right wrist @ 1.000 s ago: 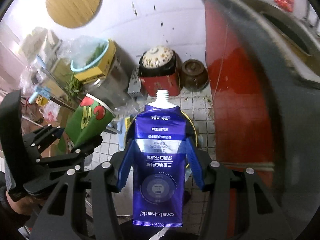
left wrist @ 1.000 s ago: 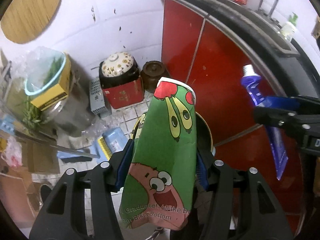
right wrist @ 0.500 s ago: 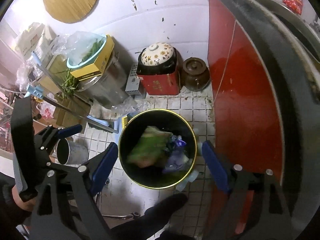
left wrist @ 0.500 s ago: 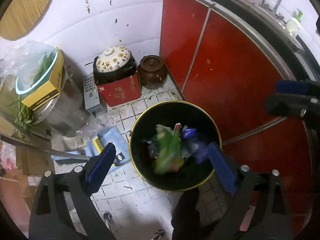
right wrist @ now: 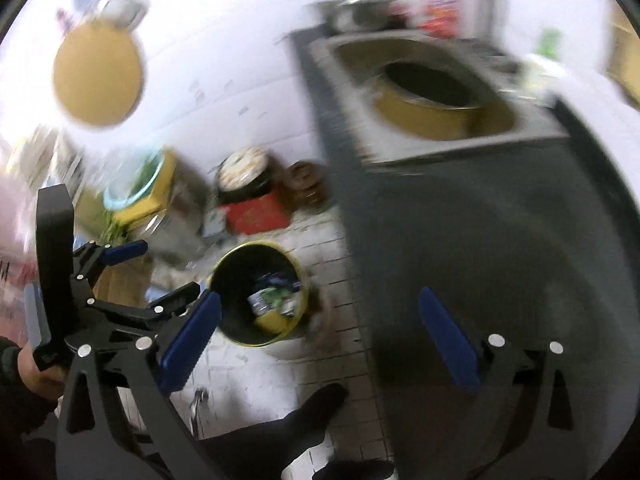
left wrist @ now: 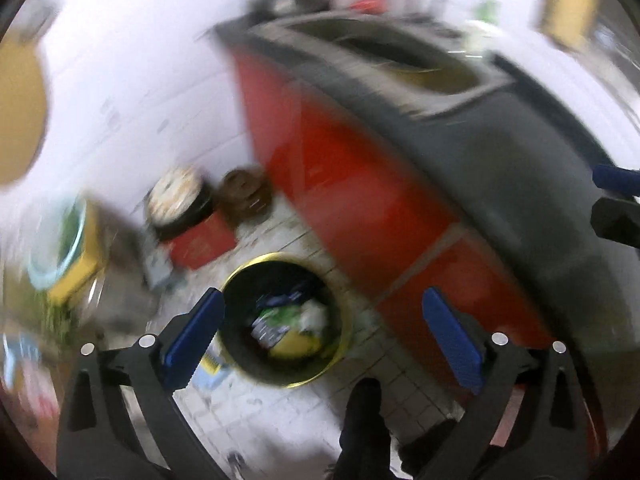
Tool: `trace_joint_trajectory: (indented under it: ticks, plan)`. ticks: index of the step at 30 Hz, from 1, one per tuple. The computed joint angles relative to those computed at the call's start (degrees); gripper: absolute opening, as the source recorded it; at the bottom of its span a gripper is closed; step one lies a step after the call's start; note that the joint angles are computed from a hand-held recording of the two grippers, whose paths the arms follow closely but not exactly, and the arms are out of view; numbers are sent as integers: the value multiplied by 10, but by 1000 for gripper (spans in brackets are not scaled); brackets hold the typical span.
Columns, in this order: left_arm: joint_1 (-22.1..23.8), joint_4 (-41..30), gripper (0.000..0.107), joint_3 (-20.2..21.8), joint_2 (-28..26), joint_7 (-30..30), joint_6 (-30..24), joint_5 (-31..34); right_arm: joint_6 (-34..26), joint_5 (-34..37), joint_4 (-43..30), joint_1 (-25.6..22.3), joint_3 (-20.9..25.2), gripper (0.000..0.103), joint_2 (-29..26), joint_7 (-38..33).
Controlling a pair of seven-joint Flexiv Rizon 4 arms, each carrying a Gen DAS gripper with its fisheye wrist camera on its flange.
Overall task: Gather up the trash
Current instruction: 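Swing both tools back up over the empty counter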
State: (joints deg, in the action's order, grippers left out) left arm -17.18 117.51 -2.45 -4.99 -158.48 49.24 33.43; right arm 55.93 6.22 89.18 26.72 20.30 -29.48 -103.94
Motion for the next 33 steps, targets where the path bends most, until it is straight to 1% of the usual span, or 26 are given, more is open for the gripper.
trace_joint_trajectory:
  ticks: [2,3,5,6,9,10,12,13,14,15,16,17,18,19,20,21,24,25,26,28,30,33]
  plan:
    - [-4,-60,96,-17,-31,57,-14,-5,26,-4,40,-16,-26,96,43,33]
    - [-7,-94,96,-24,-51,91,-9,-12,40,-8,61,-25,-40,96,65,55]
    - [-14,-145,96,-29,-85,147,15,-32,67,-36,105,-34,-73,96,102,112]
    - [-19,-180,96,-35,-106,176,19,-42,80,-49,128,-43,-88,96,122,141]
    - [-33,-266,96,-45,-160,247,22,-70,121,-119,207,-68,-138,96,178,253]
    - [-41,-307,96,-50,-186,270,16,-78,125,-133,220,-78,-143,96,188,275]
    - [-53,-372,96,-59,-229,311,8,-101,130,-198,269,-100,-173,96,226,366]
    - [-58,-394,96,-62,-244,325,8,-115,135,-208,282,-114,-176,96,236,386]
    - [-63,-427,96,-68,-267,342,2,-131,135,-236,303,-130,-185,96,254,429]
    - [-70,-445,96,-65,-279,351,-2,-139,132,-253,315,-145,-188,96,265,453]
    - [-81,-481,96,-65,-301,366,-15,-146,122,-282,329,-162,-193,96,281,488]
    - [-95,-519,96,-61,-322,379,-33,-149,124,-300,343,-178,-192,96,291,509]
    - [-107,-554,96,-56,-341,390,-51,-153,126,-307,352,-193,-190,96,301,520]
    - [-116,-571,96,-52,-350,400,-60,-159,116,-321,359,-209,-189,96,310,541]
    - [-127,-601,96,-48,-366,412,-79,-165,112,-321,364,-221,-185,96,316,544]
    - [-138,-633,96,-42,-383,421,-99,-170,110,-318,369,-233,-182,96,321,548]
    - [-164,-682,96,-24,-408,444,-128,-184,102,-311,378,-257,-173,96,332,565]
    - [-172,-701,96,-17,-419,451,-138,-189,102,-293,380,-262,-174,96,335,557]
    - [-178,-703,96,-11,-420,456,-139,-194,109,-279,383,-267,-174,96,338,550]
    - [-190,-721,96,2,-429,466,-149,-204,109,-280,387,-277,-173,96,342,558]
    - [-200,-739,96,16,-438,473,-159,-212,112,-262,389,-281,-173,96,345,549]
    - [-209,-761,96,26,-449,477,-172,-221,114,-252,390,-287,-173,96,346,538]
